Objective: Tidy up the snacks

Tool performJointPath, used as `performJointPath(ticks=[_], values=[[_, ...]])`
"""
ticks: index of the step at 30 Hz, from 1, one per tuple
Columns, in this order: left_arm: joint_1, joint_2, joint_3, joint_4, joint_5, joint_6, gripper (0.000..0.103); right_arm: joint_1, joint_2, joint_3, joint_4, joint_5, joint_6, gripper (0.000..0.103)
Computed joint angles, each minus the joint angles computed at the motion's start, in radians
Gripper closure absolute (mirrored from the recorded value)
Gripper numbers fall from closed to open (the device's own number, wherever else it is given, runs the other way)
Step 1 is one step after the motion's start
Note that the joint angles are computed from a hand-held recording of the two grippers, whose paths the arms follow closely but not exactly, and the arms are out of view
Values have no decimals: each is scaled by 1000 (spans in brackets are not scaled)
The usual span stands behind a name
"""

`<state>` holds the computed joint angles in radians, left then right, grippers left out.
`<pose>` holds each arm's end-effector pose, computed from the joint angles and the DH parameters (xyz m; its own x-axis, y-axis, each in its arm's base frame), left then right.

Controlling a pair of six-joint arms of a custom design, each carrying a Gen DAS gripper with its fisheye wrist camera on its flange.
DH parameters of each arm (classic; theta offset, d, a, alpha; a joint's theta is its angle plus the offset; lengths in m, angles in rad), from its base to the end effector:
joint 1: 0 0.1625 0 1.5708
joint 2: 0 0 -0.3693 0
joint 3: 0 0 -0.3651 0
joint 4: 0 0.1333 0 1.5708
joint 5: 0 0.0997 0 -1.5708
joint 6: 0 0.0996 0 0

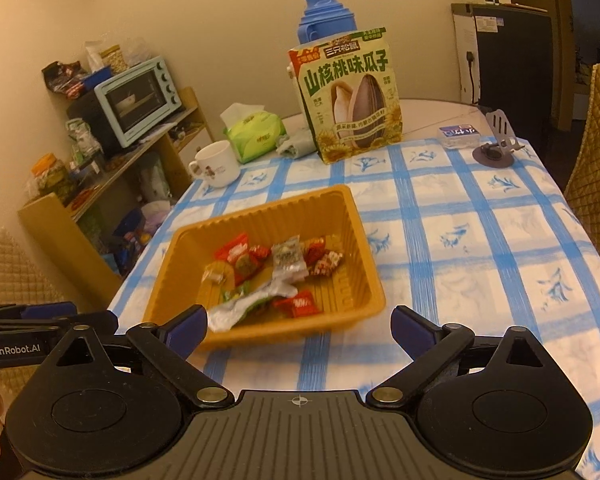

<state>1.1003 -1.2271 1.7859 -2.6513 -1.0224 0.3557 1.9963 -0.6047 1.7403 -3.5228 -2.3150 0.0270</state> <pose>-0.0900 -0.5856 0.2926 -0.6866 0.4147 -0.5972 0.6743 0.6703 -0.3098 0.2991 -0.5006 0.0639 -0.8811 0.1627 0.4441 -0.2590 0.6196 -0.7409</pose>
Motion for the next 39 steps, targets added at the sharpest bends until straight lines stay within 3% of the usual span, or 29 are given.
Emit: performJointPath(ticks=[10, 20, 30, 39], values=[[-119, -260, 284, 54, 61, -141, 29, 102, -98, 232, -24, -53, 88, 5], [-257, -531, 501, 217, 102, -303, 29, 211, -168, 425, -11, -106, 233, 5], [-385, -751, 618, 453, 132, -470, 29, 297, -209, 533, 50, -136, 358, 5], [-464, -857, 654, 590, 128, -557, 29, 338, -228, 581, 83, -152, 431, 5]])
